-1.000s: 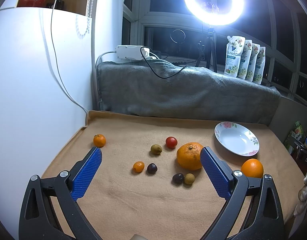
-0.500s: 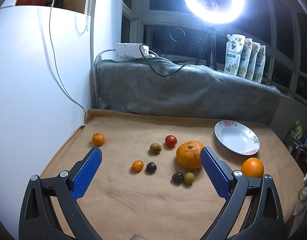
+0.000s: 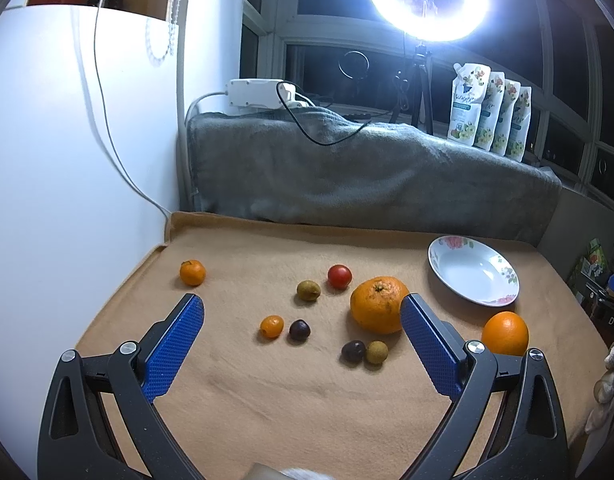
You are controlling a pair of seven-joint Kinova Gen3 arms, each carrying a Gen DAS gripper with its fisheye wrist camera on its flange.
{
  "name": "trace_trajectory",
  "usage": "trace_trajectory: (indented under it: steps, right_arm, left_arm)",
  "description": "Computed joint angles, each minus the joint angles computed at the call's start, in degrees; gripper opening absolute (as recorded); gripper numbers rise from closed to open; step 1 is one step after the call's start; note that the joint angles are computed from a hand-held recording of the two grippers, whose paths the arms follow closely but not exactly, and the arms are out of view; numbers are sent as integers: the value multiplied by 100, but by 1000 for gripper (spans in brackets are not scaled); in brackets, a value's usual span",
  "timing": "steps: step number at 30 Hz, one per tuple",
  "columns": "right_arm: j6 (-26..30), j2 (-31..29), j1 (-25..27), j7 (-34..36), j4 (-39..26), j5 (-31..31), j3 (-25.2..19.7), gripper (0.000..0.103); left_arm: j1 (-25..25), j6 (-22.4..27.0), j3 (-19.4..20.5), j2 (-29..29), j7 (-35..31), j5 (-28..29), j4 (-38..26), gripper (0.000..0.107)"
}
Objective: Organize fruits
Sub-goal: 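Move the right tool toward the large orange near the plate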
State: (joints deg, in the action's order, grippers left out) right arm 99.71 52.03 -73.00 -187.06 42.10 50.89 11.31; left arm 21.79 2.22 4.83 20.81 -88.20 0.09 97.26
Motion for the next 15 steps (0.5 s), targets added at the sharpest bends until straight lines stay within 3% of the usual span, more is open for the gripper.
trace_trajectory:
  steps: [5,12,15]
  right_arm:
    - [-160,-105,23,-95,205,-32,-59,103]
    - [-695,-454,104,-396,903,-93,-287,103]
    - [-1200,-717,191,-604,1405,-109,-452,103]
  left_arm:
    - [-327,210,432,97,-112,24,-102,99]
    - [-1198,605,1628,363,-701,308,-274,98]
    - [-1558,852,2141,568,-1098,603,-420,97]
